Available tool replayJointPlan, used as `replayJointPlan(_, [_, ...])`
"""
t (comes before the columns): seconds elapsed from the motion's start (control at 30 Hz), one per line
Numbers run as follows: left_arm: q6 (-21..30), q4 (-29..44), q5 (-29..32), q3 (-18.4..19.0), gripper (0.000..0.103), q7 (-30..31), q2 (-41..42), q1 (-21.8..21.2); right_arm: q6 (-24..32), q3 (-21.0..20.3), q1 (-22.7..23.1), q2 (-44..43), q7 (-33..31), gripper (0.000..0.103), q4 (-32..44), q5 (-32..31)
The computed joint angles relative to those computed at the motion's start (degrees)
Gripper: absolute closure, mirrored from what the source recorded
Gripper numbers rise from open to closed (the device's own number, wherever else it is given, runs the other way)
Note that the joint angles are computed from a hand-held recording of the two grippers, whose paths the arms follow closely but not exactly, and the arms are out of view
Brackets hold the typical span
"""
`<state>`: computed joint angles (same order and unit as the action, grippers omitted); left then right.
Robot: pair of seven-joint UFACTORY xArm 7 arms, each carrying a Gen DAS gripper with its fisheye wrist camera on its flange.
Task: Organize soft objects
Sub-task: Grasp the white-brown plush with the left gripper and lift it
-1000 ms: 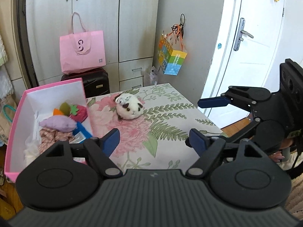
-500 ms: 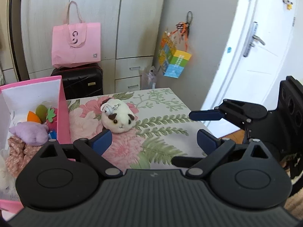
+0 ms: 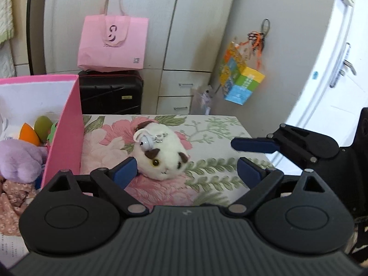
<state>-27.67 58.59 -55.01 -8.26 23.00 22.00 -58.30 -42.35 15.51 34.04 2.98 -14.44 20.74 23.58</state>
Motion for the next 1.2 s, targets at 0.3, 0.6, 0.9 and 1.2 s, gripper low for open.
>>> replayJointPlan(0.3, [-1.3, 8.0, -1.7, 3.5, 0.012, -2.7, 8.3, -1.4, 6.5, -3.9, -7.5, 11.1, 10.3, 0.012, 9.7, -18.2])
replayJointPlan(0.6, [2.3, 13.6, -5.4, 5.5, 0.032, -4.2, 12.7, -1.2, 5.7, -4.6, -10.5, 17.3, 15.0, 0.012, 15.2, -24.2])
replayJointPlan(0.9, [3.5, 14.6, -8.0, 9.9, 0.040, -2.3, 13.8, -5.6, 5.1, -4.7, -11.6, 19.2, 19.0, 0.034, 16.1, -29.3])
replayJointPlan(1.2, [1.3, 7.4, 1.7, 5.2, 0.041, -8.6, 8.1, -2.5, 4.2, -6.0, -2.1, 12.0, 10.6, 0.035, 10.4, -11.0])
